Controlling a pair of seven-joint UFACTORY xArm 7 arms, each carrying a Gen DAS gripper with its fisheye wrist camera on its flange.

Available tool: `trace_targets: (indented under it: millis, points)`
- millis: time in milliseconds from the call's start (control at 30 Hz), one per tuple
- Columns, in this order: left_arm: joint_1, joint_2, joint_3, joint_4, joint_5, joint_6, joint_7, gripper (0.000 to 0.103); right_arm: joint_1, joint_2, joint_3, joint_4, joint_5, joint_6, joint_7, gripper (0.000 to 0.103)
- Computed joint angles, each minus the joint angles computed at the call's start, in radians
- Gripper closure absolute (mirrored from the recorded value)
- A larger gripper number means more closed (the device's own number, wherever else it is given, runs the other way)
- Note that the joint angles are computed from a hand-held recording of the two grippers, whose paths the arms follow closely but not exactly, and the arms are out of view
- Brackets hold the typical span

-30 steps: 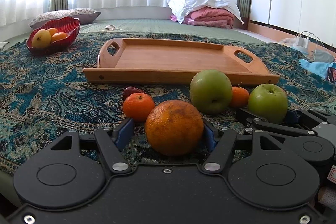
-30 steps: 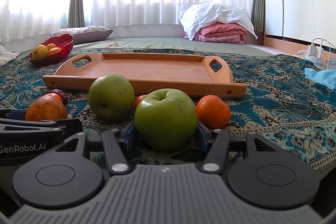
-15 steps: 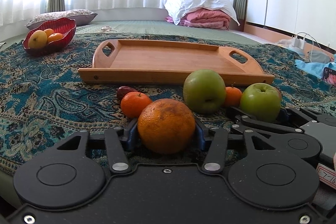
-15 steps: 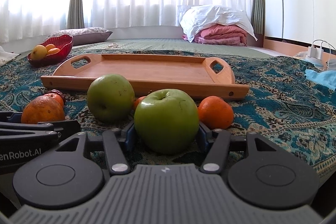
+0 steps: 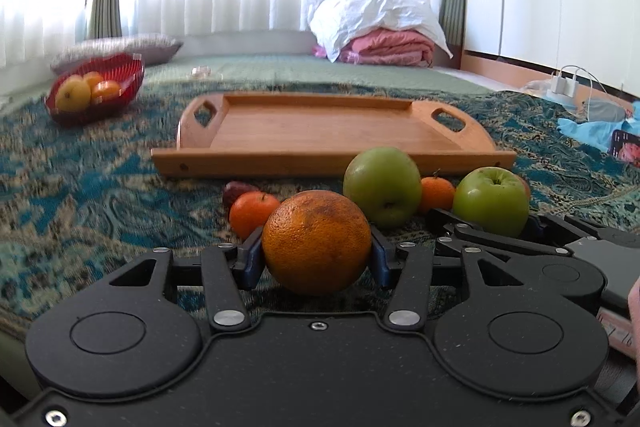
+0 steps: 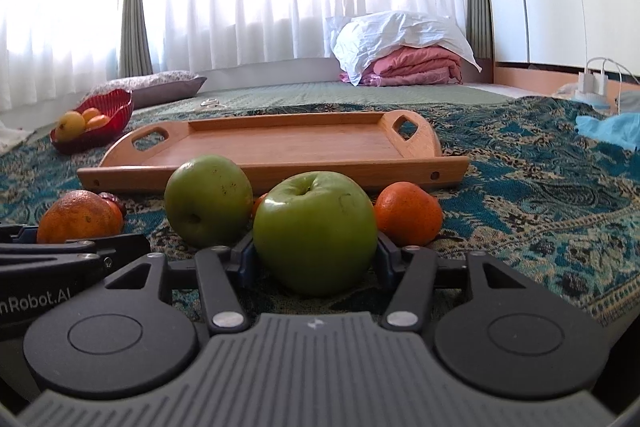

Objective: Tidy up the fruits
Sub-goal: 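Lift the apple with the right tool while the left tool carries the orange over the tray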

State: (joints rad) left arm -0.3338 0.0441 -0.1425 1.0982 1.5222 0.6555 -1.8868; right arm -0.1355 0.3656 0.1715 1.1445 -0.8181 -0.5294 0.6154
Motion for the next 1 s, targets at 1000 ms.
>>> trace_targets:
  millis: [1000]
  points:
    - [0.039, 0.026, 0.032, 0.158, -0.136, 0.061, 0.215, 0.055, -0.023, 0.031, -0.060, 0.315, -0.524, -0.018, 0.608, 0.044]
